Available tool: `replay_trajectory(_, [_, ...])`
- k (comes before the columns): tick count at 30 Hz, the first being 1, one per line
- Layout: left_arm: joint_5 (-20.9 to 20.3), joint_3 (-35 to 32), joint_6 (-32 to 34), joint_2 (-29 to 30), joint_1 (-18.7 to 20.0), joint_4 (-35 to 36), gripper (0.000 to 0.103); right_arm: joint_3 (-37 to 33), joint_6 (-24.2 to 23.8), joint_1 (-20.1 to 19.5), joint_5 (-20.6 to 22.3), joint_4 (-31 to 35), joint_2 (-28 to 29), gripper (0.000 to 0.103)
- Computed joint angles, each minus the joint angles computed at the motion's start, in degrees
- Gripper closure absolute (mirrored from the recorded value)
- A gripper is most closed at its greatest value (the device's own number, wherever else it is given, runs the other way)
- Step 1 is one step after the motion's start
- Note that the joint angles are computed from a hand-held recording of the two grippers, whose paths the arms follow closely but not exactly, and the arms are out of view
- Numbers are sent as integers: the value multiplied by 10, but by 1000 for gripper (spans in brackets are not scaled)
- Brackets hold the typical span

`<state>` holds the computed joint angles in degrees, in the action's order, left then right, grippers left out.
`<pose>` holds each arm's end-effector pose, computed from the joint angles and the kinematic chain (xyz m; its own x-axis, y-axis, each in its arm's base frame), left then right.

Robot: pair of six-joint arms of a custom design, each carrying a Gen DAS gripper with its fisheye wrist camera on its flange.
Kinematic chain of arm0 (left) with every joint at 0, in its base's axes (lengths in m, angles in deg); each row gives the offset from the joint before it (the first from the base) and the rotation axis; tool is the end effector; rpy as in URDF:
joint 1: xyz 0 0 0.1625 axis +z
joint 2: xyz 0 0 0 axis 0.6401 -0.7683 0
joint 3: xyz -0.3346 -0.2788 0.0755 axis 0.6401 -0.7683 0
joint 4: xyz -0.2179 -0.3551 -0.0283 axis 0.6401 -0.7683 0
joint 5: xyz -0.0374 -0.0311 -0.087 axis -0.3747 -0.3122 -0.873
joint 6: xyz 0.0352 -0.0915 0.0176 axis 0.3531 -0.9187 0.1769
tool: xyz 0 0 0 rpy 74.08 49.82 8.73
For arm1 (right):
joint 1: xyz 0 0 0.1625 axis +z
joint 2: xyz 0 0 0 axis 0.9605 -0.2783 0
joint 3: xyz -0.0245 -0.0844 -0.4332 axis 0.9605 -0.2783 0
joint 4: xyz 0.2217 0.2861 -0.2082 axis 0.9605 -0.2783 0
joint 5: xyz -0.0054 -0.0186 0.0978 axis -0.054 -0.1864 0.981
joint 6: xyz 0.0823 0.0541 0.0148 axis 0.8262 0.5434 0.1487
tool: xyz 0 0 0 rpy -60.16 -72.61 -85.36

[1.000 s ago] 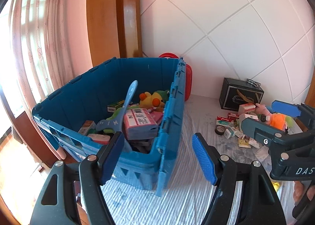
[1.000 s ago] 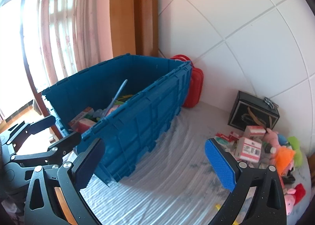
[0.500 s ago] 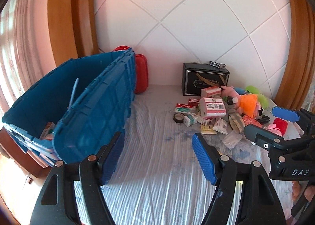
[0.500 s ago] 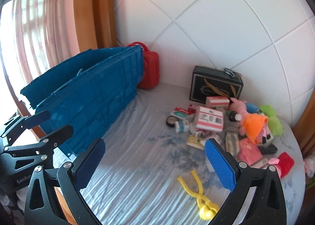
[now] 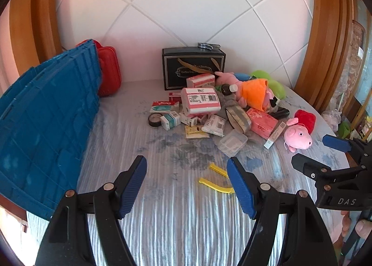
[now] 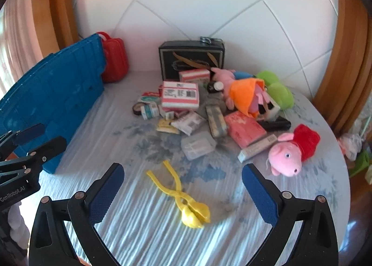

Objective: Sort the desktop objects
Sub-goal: 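Grasp the yellow snowball-maker toy by its handles with the left tool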

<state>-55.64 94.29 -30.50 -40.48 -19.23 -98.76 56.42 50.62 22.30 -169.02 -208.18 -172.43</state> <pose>-0.4608 -0.4031 0.0861 -0.7203 0.0848 -0.6885 0.5408 0.6902 -0.4808 0.1312 -0.4254 0.3967 -0.7316 -0.1786 0.6580 -0.5387 0.7430 -0.3972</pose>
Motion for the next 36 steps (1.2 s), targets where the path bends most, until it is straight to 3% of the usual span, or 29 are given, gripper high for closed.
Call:
replay_trajectory(8, [-89, -60, 56, 115, 39, -45, 32, 7, -15, -108, 6, 16, -4, 0])
replay_trajectory(14, [-156, -92, 68, 180, 61, -46, 32, 12, -37, -167, -7, 7, 8, 0])
replay_trajectory(19, [-186, -102, 73, 212, 75, -42, 32, 19, -43, -208, -3, 15, 7, 0])
replay_trajectory(26, [-194, -133, 112, 254, 92, -89, 32, 21, -42, -237, 7, 9, 8, 0])
replay_trajectory(36, [-174, -282, 279, 338, 130, -102, 32, -6, 4, -256, 28, -9, 26, 0])
